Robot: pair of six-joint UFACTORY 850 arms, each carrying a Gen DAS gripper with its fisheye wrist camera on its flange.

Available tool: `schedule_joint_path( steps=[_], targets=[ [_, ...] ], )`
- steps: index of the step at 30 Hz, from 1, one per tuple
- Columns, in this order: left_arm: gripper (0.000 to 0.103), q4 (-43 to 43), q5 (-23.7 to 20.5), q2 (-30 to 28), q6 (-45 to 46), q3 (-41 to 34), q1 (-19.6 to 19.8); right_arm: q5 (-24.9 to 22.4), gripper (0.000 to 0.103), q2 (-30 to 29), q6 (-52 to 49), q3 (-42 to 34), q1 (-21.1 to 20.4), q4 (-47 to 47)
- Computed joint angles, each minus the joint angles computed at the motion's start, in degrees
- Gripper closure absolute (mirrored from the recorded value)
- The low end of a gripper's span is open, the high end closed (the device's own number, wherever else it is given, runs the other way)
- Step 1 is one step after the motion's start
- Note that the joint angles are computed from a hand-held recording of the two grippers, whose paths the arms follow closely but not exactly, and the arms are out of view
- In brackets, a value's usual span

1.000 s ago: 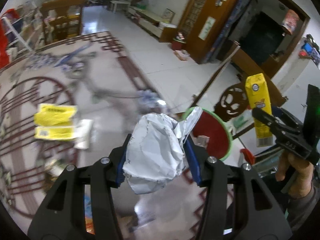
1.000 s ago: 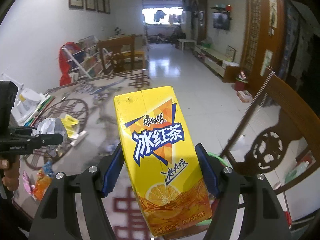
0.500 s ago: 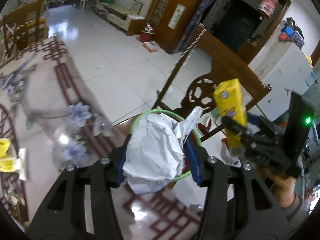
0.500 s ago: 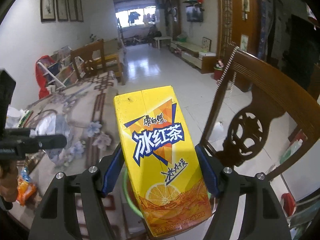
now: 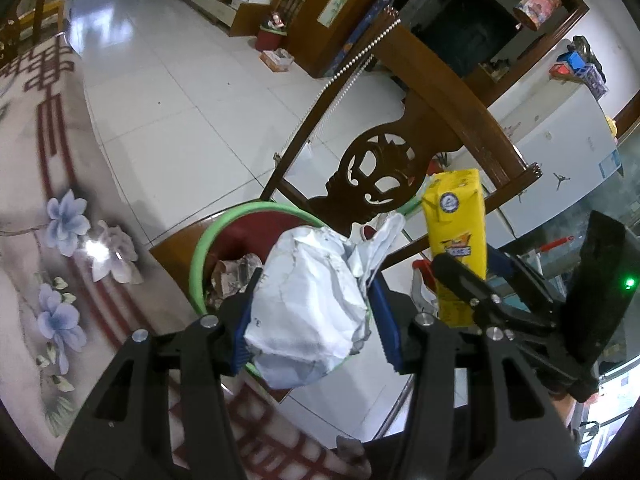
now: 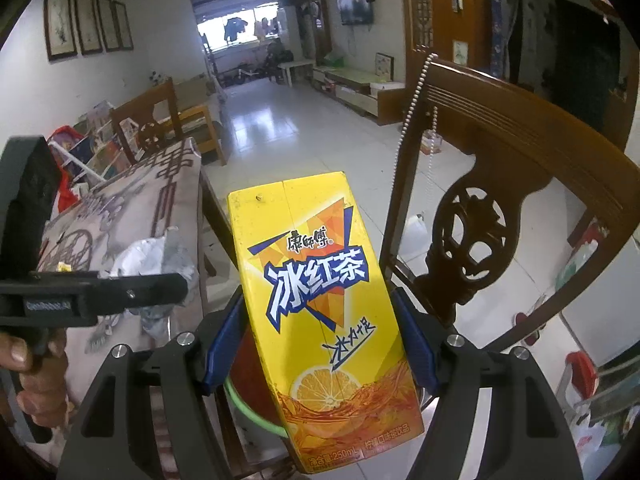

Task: Collect trash
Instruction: 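Open the left gripper to drop the white paper into the bin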

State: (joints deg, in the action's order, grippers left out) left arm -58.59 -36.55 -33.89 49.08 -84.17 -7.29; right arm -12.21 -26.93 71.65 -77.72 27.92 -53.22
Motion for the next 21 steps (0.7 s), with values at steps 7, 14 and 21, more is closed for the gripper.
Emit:
schedule_joint_path(
  steps=[7, 14, 21],
  targets=[
    [0.050, 1.2, -1.4, -2.1, -2.2, -2.7, -0.6, 0.4, 0.035, 0.3, 0.6, 0.3, -0.9, 1.6],
    [0.024, -0.6, -2.1, -2.6, -2.9, -3.5, -0.8, 0.3, 0.035, 0.7, 1.5, 0.6, -0.9, 0.8],
    [0.016, -1.0, -1.4, -1.7, -3.1, -3.1, -0.7, 0.2, 0.035, 0.6, 1.2, 0.3, -0.6, 1.5]
  ],
)
